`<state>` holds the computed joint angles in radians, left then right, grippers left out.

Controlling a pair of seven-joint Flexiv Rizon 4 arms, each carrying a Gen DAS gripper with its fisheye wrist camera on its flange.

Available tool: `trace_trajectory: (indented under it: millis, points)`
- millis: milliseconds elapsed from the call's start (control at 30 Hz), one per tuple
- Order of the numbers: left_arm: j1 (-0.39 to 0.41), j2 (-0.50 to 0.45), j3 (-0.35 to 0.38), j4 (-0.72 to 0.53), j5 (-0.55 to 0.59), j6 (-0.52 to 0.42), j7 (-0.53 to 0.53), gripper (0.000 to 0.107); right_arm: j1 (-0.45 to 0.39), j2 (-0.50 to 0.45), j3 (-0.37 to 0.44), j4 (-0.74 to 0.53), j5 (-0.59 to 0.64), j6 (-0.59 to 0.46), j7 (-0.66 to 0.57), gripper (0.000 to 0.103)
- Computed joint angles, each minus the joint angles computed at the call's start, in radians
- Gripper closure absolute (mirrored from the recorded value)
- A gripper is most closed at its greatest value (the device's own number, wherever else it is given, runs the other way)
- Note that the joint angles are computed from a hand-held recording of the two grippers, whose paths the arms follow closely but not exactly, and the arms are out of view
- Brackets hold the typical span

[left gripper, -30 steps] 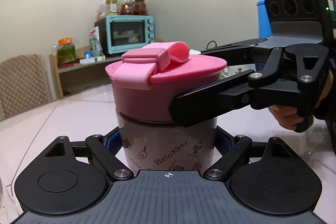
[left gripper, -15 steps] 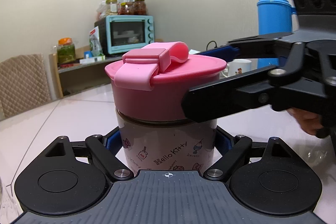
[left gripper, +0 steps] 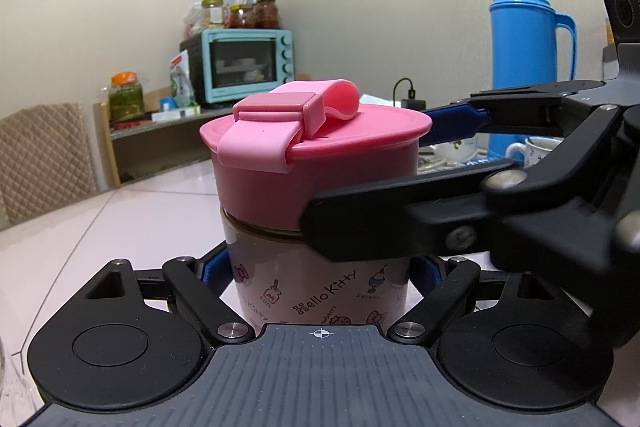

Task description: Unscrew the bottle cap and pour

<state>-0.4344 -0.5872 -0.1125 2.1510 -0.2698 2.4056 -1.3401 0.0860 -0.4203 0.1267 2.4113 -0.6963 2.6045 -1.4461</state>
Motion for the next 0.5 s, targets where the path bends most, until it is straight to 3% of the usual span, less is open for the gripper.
trace_trajectory:
  millis: [500]
  points:
    - [0.0, 0.0, 0.001, 0.0, 0.001, 0.0, 0.0, 0.017, 0.061, -0.012, 0.019, -0.01, 0.126, -0.015, -0.002, 0.018]
